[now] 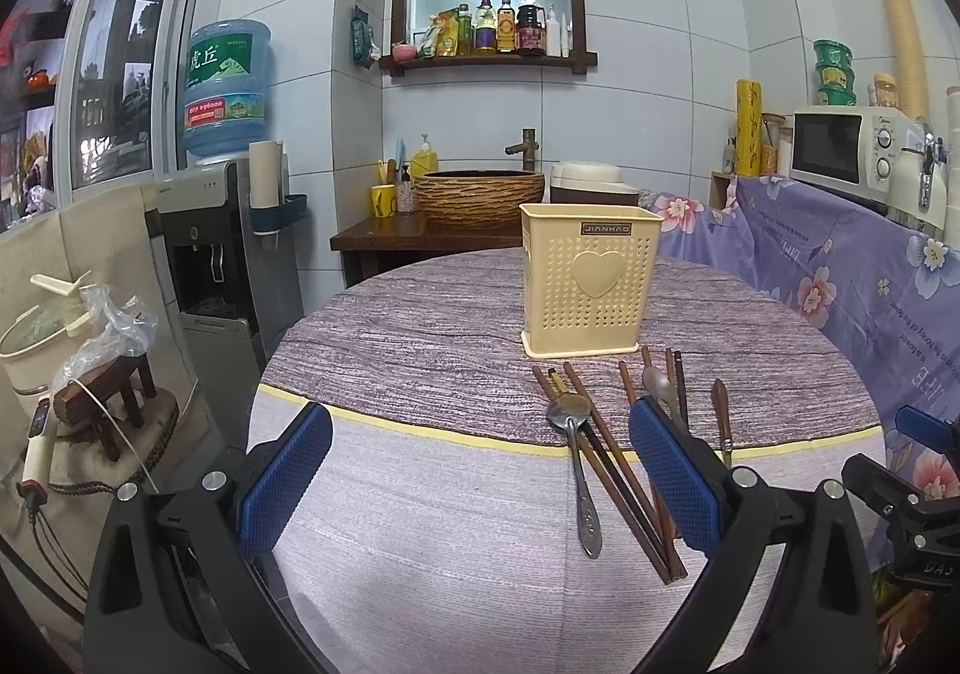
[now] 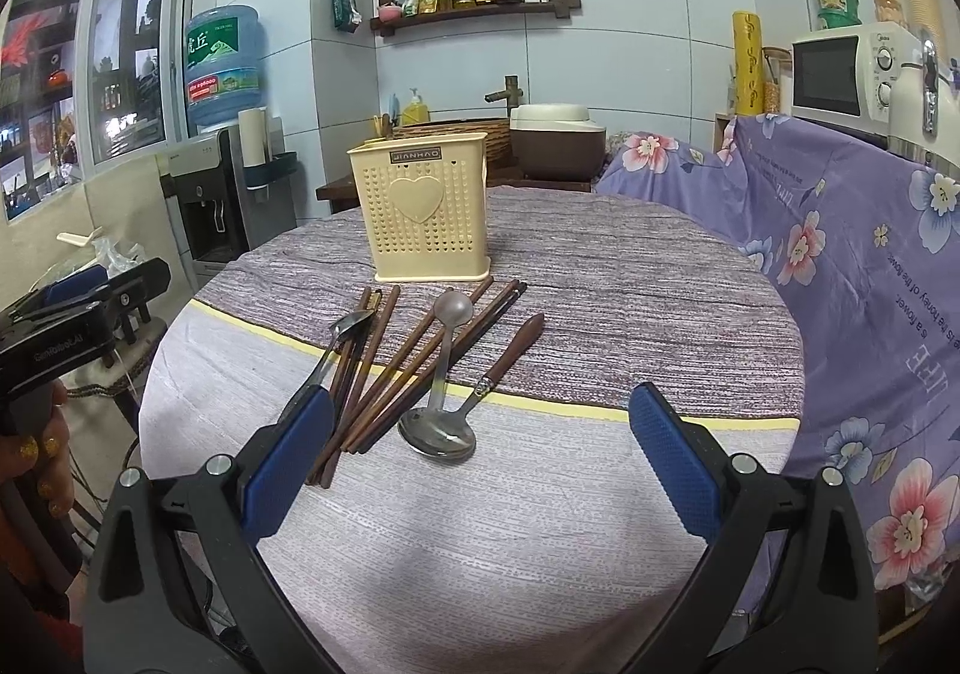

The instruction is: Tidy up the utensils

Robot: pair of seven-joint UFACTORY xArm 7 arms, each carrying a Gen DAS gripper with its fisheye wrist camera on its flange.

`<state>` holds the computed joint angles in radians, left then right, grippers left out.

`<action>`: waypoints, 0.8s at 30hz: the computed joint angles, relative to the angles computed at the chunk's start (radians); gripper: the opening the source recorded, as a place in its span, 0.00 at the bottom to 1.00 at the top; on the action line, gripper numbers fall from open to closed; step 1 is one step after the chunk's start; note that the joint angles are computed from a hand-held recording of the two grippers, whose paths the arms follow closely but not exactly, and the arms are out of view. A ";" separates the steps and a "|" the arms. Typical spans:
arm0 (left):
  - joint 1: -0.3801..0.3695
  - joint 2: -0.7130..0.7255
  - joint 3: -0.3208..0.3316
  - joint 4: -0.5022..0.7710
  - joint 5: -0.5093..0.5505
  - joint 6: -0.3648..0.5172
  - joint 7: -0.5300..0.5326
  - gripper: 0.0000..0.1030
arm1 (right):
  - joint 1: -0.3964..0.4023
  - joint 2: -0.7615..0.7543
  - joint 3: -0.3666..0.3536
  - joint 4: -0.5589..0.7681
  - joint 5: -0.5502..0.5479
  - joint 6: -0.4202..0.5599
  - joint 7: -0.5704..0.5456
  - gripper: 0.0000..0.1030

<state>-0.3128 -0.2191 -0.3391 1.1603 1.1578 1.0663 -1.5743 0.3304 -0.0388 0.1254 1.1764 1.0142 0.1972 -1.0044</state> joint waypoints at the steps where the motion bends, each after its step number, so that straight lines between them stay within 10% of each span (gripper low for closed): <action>1: 0.001 0.003 -0.001 0.002 -0.002 0.008 -0.002 0.95 | 0.000 0.003 0.000 0.001 -0.001 -0.001 0.002 0.95; 13: 0.047 0.028 0.100 -0.021 -0.212 -0.197 0.195 0.92 | -0.063 0.148 0.010 0.134 -0.446 0.096 0.400 0.94; 24: 0.082 0.145 0.163 0.056 -0.414 -0.383 0.374 0.69 | -0.066 0.445 0.021 0.550 -0.738 0.361 0.721 0.57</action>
<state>-0.2310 -0.0738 -0.1763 1.2160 0.7435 0.6837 -1.2004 0.2648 0.4066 0.1468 1.7261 0.2758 0.5579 -0.2833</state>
